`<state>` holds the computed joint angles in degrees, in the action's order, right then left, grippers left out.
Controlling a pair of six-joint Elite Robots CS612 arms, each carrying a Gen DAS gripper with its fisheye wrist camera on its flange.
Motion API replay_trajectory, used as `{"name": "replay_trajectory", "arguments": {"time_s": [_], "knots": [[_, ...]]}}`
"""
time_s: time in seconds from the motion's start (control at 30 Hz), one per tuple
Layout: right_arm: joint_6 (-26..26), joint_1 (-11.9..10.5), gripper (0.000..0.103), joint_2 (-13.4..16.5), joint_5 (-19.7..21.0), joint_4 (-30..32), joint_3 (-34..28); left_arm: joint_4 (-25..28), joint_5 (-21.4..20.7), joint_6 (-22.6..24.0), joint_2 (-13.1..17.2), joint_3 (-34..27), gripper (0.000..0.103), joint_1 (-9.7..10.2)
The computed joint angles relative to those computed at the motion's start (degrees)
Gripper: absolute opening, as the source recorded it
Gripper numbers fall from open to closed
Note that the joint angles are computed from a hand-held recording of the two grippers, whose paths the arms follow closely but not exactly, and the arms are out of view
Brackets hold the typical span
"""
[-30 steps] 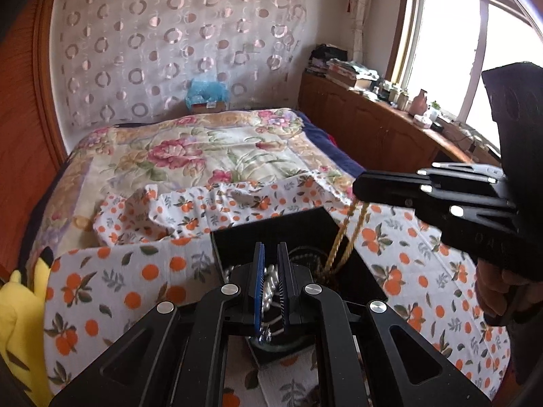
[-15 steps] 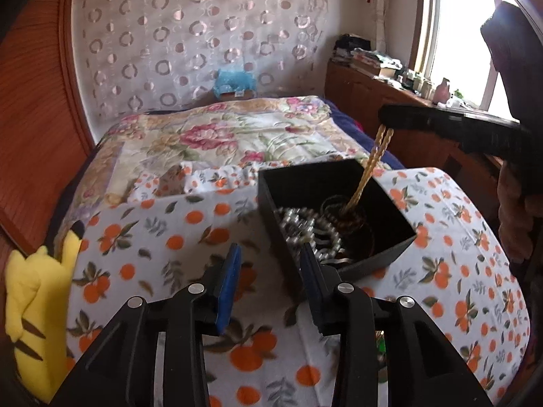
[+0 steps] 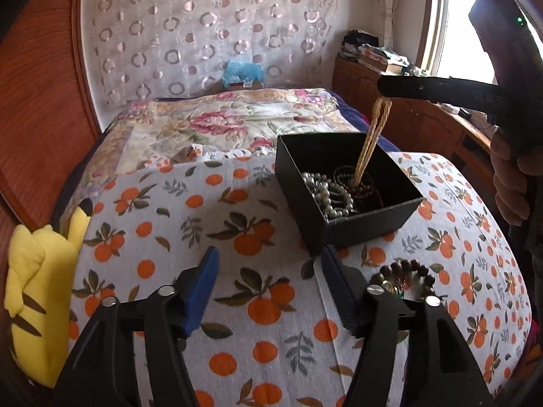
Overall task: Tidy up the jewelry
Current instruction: 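Grasp the dark wooden bead bracelet with the right tool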
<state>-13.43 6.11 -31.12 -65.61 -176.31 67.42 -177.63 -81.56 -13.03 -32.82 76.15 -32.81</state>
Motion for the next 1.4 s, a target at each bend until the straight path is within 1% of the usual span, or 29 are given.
{"name": "replay_trajectory", "arguments": {"time_s": [0.13, 0.17, 0.2, 0.23, 0.3, 0.4, 0.47, 0.53, 0.67, 0.83, 0.93, 1.03, 1.13, 1.17, 1.2, 1.27, 1.4], "knots": [[-0.42, -0.05, 0.006, -0.59, -0.97, -0.97, 1.73, 0.53, -0.51, 0.49, -0.01, 0.44, 0.062, -0.24], [-0.48, -0.10, 0.008, -0.92, -1.33, -1.38, 2.51, 0.54, -0.75, 0.48, -0.01, 0.53, 0.062, -0.26], [-0.44, -0.12, 0.011, -1.07, -1.64, -1.85, 3.05, 0.53, -0.96, 0.52, -0.02, 0.69, 0.062, -0.33], [-0.48, -0.26, 0.014, -1.63, -1.74, -2.75, 4.47, 0.53, -1.09, 0.59, -0.04, 0.85, 0.062, -0.41], [-0.79, -0.57, 0.014, -2.47, -1.49, -3.69, 6.85, 0.41, -1.52, 0.62, -0.07, 1.17, 0.063, -0.54], [-1.27, -0.80, 0.015, -3.50, -2.28, -4.32, 9.98, 0.40, -2.09, 0.66, -0.17, 1.73, 0.063, -0.74], [-1.76, -0.93, 0.018, -4.18, -3.02, -4.57, 12.40, 0.50, -2.58, 0.82, -0.22, 2.01, 0.064, -0.82], [-2.08, -1.06, 0.026, -4.51, -3.17, -4.39, 14.16, 0.61, -3.07, 1.03, -0.26, 2.34, 0.064, -0.92], [-3.01, -0.95, 0.026, -4.27, -4.63, -2.32, 15.78, 1.45, -4.07, 1.51, -0.08, 2.44, 0.064, -1.09], [-2.61, -1.02, 0.026, -3.20, -3.74, 2.36, 15.15, 2.08, -4.80, 1.82, -0.02, 2.45, 0.064, -1.20], [-3.20, -0.69, 0.026, -2.71, -4.42, 4.59, 14.33, 1.84, -4.85, 1.84, -0.18, 2.68, 0.064, -1.25], [-3.93, -0.16, 0.026, -2.25, -6.20, 6.20, 13.47, 1.82, -4.88, 1.73, -0.21, 2.77, 0.064, -1.29], [-4.50, 0.24, 0.024, -2.23, -7.82, 5.92, 13.44, 1.95, -5.08, 1.63, -0.31, 2.93, 0.064, -1.27], [-4.39, 0.38, 0.019, -2.23, -8.28, 5.97, 13.38, 1.98, -5.24, 1.54, -0.32, 3.01, 0.064, -1.27], [-4.50, 0.35, 0.015, -2.25, -7.51, 6.28, 13.38, 2.08, -5.34, 1.50, -0.33, 3.07, 0.064, -1.26], [-4.72, 0.47, 0.015, -2.30, -7.45, 5.61, 13.59, 2.22, -5.40, 1.45, -0.36, 3.20, 0.064, -1.24], [-3.66, 0.15, 0.015, -2.92, -4.64, 2.50, 14.65, 2.24, -5.93, 1.57, -0.37, 3.48, 0.064, -1.24]]}}
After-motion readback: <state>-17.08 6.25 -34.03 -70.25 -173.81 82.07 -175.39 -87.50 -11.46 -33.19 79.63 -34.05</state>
